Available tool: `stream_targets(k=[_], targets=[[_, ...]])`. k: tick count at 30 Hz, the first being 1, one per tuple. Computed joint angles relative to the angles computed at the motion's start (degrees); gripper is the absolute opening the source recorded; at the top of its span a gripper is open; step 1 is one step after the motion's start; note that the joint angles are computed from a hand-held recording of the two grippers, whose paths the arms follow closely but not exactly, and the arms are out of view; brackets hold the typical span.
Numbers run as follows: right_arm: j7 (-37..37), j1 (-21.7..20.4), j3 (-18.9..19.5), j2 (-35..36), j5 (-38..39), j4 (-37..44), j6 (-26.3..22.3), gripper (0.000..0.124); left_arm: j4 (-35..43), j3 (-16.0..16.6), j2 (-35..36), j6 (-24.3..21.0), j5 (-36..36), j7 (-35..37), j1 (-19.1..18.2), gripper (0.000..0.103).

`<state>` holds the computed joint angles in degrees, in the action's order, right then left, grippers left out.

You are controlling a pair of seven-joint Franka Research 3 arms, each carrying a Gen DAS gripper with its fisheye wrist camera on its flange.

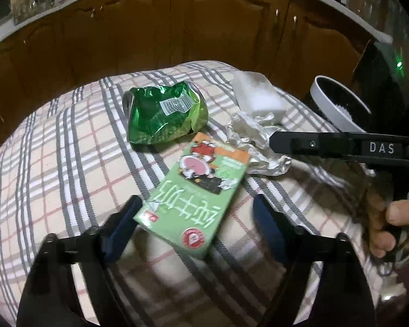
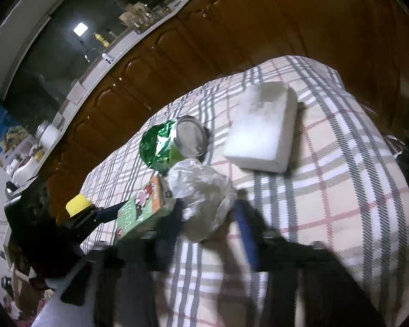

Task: Collect trash
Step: 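Grasp the green milk box with the left tool while the right tool grasps the white tissue, then carry the green milk box and tissue over the bin and open both tools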

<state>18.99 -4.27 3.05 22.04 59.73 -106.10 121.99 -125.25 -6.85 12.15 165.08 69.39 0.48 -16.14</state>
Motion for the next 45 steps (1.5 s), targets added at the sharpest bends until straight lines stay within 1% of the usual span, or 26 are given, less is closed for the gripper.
stream_targets(k=[1,3,5,11,13,16,18,22,30,36,40,45], targets=[[-0.76,-0.02,0.06,-0.65,0.2,-0.66,0.35,0.013,0.05,-0.13,0.03,-0.48,-0.47,0.37,-0.05,0.062],[-2.45,-0.16,-0.06,-1.99,0.81,-1.94,0.85,0.008,-0.31,0.09,-0.49,-0.5,0.27,-1.61,-0.25,0.061],[-3.08,-0.58,-0.42,-2.72,1.36,-2.44,-0.14,0.005,-1.02,0.12,-1.52,-0.44,1.82,-5.09,-0.47,0.06],[-5.75,-3.02,-2.61,-5.19,3.93,-4.24,-2.63,0.005,-1.56,-1.86,-3.87,-1.46,5.64,-15.17,-1.15,0.058],[-6.34,-3.96,-3.43,-5.76,4.76,-4.42,-3.35,0.005,-0.5,-2.83,-3.49,-2.26,5.67,-16.63,-1.65,0.057],[-7.07,-5.3,-4.6,-5.98,5.34,-4.14,-3.93,0.005,1.66,-3.49,-2.31,-2.07,7.37,-19.72,-2.73,0.056],[-7.09,-6.2,-5.21,-5.95,5.6,-3.9,-4.2,0.005,3.4,-3.79,-1.24,-2.44,7.04,-19.68,-3.39,0.056],[-7.75,-7.83,-6.03,-6.19,6.48,-3.83,-3.88,0.005,7.42,-3.87,1.37,-2.9,5.27,-17.99,-5.08,0.056],[-7.85,-11.05,-7.19,-5.47,7.83,-2.18,-3.29,0.005,14.84,-2.43,6.15,-2.85,0.62,-11.64,-8.41,0.054],[-7.3,-13.29,-7.5,-3.87,9.09,0.43,-2.61,0.005,21.82,-1.35,10.87,-3.01,-4.52,-4.4,-11.17,0.053],[-7.0,-14.67,-7.33,-2.68,9.87,2.56,-1.77,0.005,27.22,-0.62,14.46,-3.57,-9.1,2.04,-12.85,0.053],[-6.07,-15.72,-6.69,-0.83,10.17,5.44,0.03,0.005,33.15,0.44,18.31,-4.56,-14.76,8.84,-14.61,0.053]])
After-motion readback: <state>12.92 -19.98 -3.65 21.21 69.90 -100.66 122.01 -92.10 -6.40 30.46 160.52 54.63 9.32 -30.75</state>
